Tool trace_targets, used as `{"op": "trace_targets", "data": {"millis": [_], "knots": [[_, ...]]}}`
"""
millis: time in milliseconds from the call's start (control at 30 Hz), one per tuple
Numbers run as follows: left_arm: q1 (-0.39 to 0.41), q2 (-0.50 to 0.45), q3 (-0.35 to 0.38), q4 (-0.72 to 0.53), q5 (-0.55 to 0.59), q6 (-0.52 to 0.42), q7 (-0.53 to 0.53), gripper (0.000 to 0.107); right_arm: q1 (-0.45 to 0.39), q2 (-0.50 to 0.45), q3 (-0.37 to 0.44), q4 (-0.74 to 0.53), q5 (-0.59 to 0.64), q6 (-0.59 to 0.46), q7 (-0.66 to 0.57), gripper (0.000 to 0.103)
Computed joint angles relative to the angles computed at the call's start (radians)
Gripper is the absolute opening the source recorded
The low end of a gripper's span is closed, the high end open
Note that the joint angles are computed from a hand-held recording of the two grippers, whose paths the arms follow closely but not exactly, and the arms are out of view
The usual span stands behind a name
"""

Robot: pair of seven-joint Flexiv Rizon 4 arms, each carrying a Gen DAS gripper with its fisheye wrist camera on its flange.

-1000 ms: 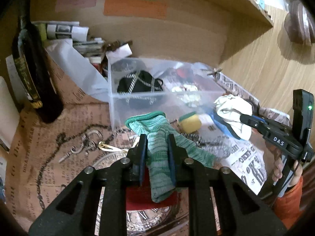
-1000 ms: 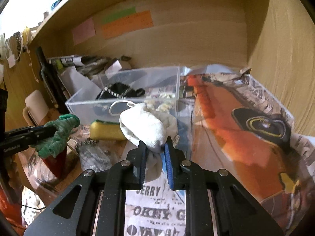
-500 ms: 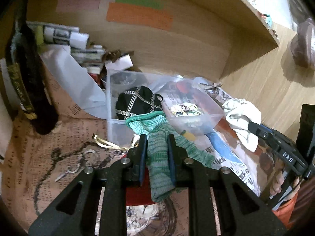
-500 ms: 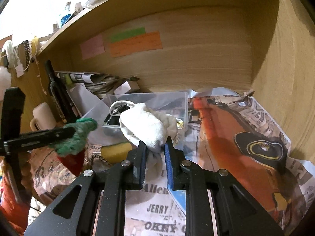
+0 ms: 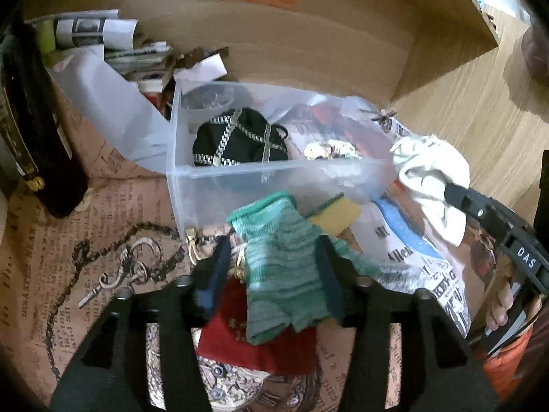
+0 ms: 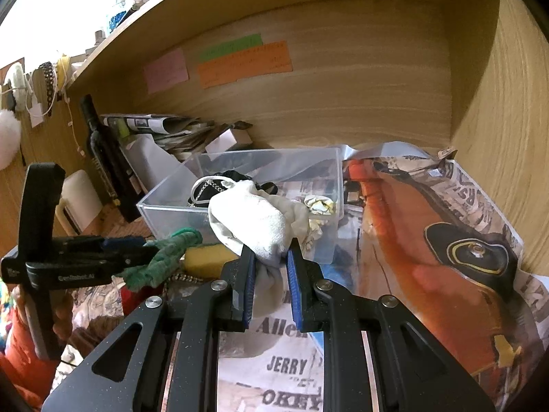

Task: Organize soft objects
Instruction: 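Lower the sock into the box with left tool while right tool releases the white bag there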

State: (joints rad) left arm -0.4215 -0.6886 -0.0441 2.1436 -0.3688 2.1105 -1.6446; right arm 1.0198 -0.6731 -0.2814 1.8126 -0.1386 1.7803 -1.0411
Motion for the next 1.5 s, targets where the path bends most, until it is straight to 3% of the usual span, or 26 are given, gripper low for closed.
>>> {"op": "trace_targets", "data": {"millis": [100, 300, 433, 833, 967, 1167, 1300, 1500], "knots": [[0.004, -0.004, -0.002, -0.016, 0.018, -0.012, 0.021, 0.051, -0.007, 0.000, 0.008, -0.001, -0.003, -0.004, 0.000, 0.016], [0.012, -0.018, -0.004, -0.045, 0.034, -0.072, 0.035, 0.024, -0.007, 0.002, 0.009, 0.001, -0.003, -0.001, 0.004, 0.016], [0.026, -0.015, -0.012, -0.034, 0.052, -0.053, 0.017, 0.008, -0.002, 0.000, 0.004, 0.000, -0.001, -0.002, 0.005, 0.016], [-0.053, 0.060, 0.027, 0.021, -0.005, 0.069, 0.061, 0.006, 0.017, -0.010, -0.029, -0.038, 0.007, 0.017, -0.015, 0.016], [-0.097, 0.074, 0.050, 0.015, -0.090, 0.115, 0.116, 0.006, 0.016, -0.019, -0.037, -0.070, 0.010, 0.021, -0.029, 0.016], [-0.099, 0.066, 0.042, -0.024, -0.183, 0.166, 0.181, 0.006, -0.002, -0.049, -0.038, -0.145, -0.001, 0.006, -0.044, 0.016], [-0.084, 0.043, 0.032, -0.068, -0.228, 0.163, 0.225, 0.006, -0.035, -0.076, -0.016, -0.209, -0.033, -0.030, -0.039, 0.016], [-0.085, -0.004, 0.037, -0.151, -0.313, 0.104, 0.296, 0.006, -0.131, -0.129, 0.090, -0.320, -0.127, -0.114, -0.018, 0.016]]}}
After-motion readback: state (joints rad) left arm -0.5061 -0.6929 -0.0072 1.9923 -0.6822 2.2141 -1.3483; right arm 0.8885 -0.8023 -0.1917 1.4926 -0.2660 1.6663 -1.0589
